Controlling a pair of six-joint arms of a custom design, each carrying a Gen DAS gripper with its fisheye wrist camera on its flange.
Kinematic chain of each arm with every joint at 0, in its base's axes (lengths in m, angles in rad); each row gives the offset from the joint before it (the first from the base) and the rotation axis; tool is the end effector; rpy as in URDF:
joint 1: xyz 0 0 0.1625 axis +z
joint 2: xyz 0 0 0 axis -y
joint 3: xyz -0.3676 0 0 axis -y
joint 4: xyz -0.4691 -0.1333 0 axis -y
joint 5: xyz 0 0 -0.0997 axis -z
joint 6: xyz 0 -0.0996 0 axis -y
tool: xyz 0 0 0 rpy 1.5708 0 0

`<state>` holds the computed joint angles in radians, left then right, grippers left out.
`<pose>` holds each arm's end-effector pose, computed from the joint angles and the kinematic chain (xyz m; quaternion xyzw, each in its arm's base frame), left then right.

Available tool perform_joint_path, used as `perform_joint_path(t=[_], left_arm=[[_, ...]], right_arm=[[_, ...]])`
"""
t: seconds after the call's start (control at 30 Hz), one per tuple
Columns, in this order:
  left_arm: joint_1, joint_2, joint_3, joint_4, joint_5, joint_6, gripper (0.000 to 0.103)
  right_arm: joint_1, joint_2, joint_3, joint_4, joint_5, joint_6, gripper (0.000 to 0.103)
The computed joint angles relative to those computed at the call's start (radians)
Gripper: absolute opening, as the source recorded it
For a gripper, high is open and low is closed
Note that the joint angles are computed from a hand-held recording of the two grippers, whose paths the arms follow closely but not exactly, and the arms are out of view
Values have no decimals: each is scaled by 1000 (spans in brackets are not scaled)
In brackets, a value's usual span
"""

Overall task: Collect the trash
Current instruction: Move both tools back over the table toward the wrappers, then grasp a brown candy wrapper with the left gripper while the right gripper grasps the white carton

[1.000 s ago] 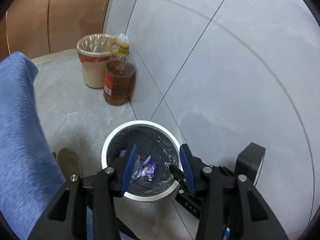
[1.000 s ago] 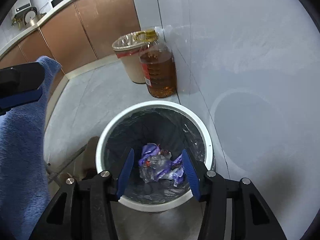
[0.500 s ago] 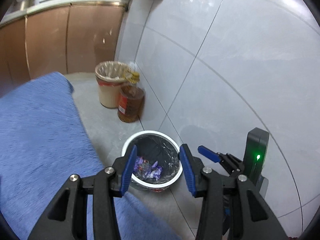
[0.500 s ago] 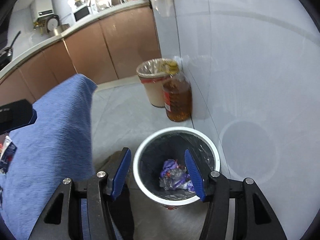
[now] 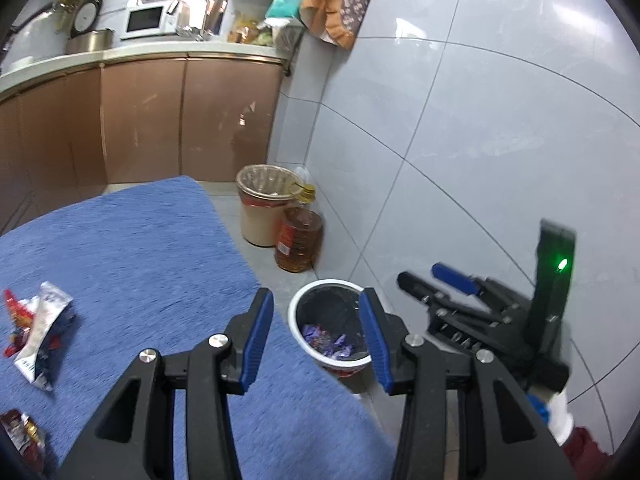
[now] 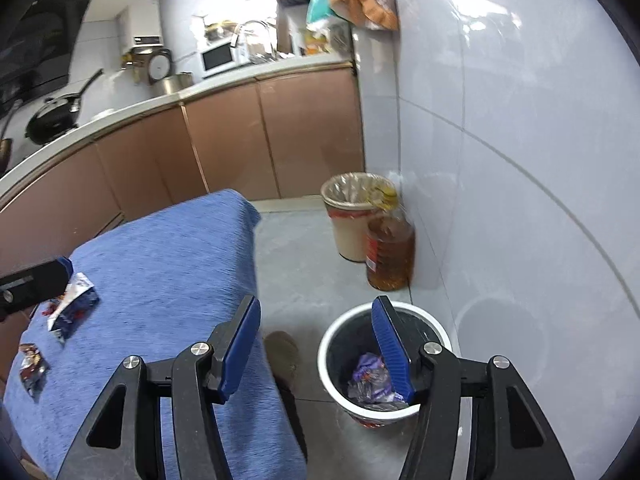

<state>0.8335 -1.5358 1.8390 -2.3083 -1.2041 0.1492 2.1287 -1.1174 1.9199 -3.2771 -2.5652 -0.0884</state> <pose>-0.2716 -0.5505 0.3474 0.3763 0.8842 -0.2543 0.1090 0.3553 -0.4753 0.2004 0.0536 -0.8159 0.4731 0.3280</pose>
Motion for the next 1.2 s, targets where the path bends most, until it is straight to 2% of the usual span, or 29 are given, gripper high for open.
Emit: perform_joint_path(t=[0.17,0.4,0.53,0.67,0.87,1.03,1.2], left_arm=[[6,-96,62,-8,59,9,47],[38,-226,131,-36,159,34,48],[76,-291,157,-32,220,63,48],[130,-338,177,-47,311,109,48],[220,-340,175,-96,416,191,48],[285,-305,157,-130,433,248,48],[322,-254,145,-194,478,323,48]], right_arm=[[35,27,-26,-9,12,-29,58],[69,67,-75,37,67,-37,58],[86,92,-112,89,132,-18,58],[90,134,-167,170,200,4,59],[80,242,-287,300,312,11,59],[67,357,-413,416,390,11,59],[38,465,-547,540,503,53,59]])
